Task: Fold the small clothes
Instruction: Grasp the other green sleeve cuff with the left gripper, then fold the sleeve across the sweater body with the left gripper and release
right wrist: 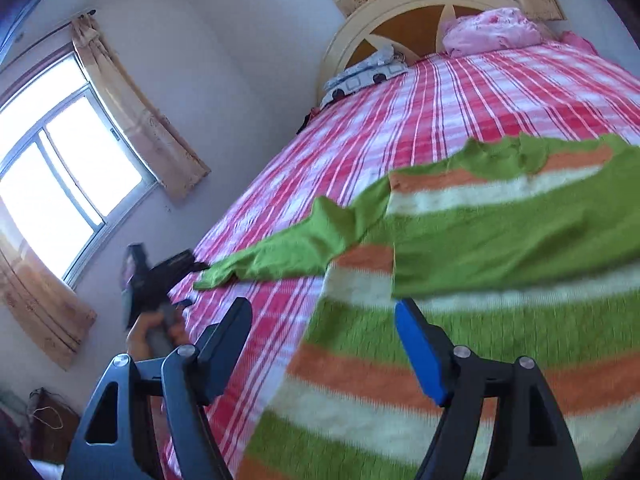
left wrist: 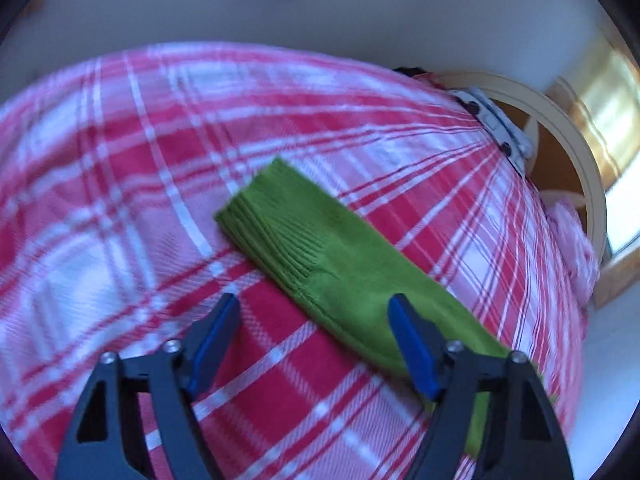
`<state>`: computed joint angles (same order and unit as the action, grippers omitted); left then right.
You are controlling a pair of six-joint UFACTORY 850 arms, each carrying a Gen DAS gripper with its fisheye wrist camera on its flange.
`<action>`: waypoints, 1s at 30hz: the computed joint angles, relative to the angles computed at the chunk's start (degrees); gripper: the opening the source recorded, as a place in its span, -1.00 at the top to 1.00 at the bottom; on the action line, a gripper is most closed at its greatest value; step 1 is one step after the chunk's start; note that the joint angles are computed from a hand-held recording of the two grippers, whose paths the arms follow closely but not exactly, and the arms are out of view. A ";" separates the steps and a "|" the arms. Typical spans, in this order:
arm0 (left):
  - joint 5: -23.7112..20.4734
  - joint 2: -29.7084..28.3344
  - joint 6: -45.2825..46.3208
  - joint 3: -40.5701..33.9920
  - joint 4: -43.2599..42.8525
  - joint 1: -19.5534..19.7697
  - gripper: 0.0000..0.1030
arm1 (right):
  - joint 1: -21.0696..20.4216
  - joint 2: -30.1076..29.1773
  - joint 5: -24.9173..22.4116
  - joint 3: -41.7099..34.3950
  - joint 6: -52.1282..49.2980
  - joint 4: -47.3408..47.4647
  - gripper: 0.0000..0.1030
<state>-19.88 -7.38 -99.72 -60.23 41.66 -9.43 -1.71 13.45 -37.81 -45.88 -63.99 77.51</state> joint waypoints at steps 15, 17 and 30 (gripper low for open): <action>-1.50 -3.55 -6.41 -3.01 10.97 -0.55 0.84 | -2.93 1.83 0.48 2.04 5.26 -6.07 -0.45; -3.55 -3.29 -7.93 -3.39 13.80 -1.54 0.85 | -3.42 1.64 0.18 2.12 6.00 -6.32 -0.45; -10.02 -5.01 -4.73 -14.32 34.39 -20.75 0.86 | -10.38 1.96 0.45 3.21 10.69 -6.12 -0.45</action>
